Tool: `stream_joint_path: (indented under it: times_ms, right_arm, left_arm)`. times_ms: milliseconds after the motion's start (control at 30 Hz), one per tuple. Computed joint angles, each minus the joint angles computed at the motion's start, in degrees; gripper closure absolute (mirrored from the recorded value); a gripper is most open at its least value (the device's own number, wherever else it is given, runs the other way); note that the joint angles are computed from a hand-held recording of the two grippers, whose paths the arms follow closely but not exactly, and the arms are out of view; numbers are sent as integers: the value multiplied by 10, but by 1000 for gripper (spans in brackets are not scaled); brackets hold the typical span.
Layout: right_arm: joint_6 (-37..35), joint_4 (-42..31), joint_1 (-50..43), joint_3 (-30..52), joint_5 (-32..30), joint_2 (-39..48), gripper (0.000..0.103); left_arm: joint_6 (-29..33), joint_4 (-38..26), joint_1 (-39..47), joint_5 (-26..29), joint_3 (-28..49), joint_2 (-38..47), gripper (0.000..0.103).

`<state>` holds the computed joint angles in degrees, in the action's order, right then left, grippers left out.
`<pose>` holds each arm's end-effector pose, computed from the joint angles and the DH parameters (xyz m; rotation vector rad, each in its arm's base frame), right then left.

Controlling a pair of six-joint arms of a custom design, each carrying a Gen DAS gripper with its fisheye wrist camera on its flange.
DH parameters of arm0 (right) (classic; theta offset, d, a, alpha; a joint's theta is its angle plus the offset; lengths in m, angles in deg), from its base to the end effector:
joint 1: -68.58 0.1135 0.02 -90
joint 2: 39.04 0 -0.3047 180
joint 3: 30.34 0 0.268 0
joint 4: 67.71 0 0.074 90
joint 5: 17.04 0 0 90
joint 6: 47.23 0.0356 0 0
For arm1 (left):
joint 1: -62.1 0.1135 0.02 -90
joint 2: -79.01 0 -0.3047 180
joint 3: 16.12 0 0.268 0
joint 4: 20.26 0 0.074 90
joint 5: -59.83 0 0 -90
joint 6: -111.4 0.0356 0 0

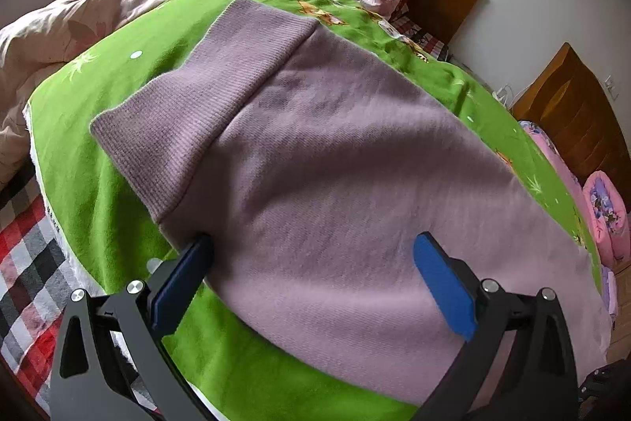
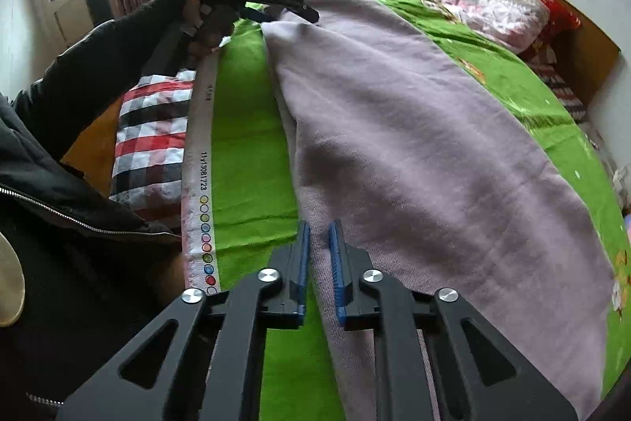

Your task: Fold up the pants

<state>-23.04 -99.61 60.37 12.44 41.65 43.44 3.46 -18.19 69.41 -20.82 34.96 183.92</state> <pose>0.2197 -0.0130 0.1453 -1.3270 2.1740 0.3213 0.3222 0.0355 0.1059 -0.4730 2.4331 -0.2813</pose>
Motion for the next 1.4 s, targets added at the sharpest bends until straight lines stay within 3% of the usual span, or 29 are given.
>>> stream_joint_path:
  times_ms: [133,167,200,333,367,433,467,533,600,733,800,833,900,967,1100,1167,1233,1333,1400]
  right_arm:
    - [-108,-102,-33,13,-12,-5,102]
    - [-107,-78,-31,-5,6,-3,102]
    - [-114,-67,-44,-14,-14,-1,101]
    - [-108,-170,-42,32,-49,-5,100]
    - [-106,-208,-48,54,-90,-9,94]
    - [-67,-236,-42,93,-148,-8,57]
    - [-35,-215,-33,96,-160,-16,25]
    - [22,-148,5,99,-164,-25,37]
    - [98,-63,61,103,-126,-7,51]
    - [140,-56,135,152,-97,104,53]
    - [123,-69,156,155,-48,154,51]
    - [110,-54,146,141,-63,148,51]
    - [80,-137,119,175,-86,165,51]
    - [46,-175,102,186,-92,171,51]
    - [0,-234,81,214,-133,183,51]
    - [15,-218,76,204,-158,167,51]
    - [32,-210,86,213,-150,183,51]
    - [-5,-222,99,209,-124,214,49]
    - [-59,-307,87,236,-121,230,49]
  left_arm:
    - [7,-17,1,-5,10,1,2]
    - [8,-23,-2,-12,13,2,2]
    - [9,-27,-6,-19,16,3,2]
    - [4,-34,-9,-29,14,-3,2]
    - [-3,-40,-16,-47,13,-10,2]
    - [-34,-61,-40,-97,3,-46,2]
    - [-45,-59,-49,-107,-7,-66,2]
    - [-54,-46,-75,-109,-38,-130,2]
    - [-50,-61,-113,-126,-44,-167,2]
    - [-12,-134,-172,-209,5,-109,2]
    - [-16,-146,-156,-179,19,-56,1]
    - [-23,-104,-141,-153,-5,-58,1]
    - [-21,-85,-116,-110,-17,-57,1]
    - [-17,-85,-114,-107,-16,-55,1]
    - [-41,-149,-133,-154,17,-66,2]
    - [-52,-136,-140,-162,4,-102,2]
    - [-50,-132,-144,-154,2,-111,2]
    - [-37,-161,-151,-171,33,-51,1]
    - [-37,-129,-126,-129,20,-41,1]
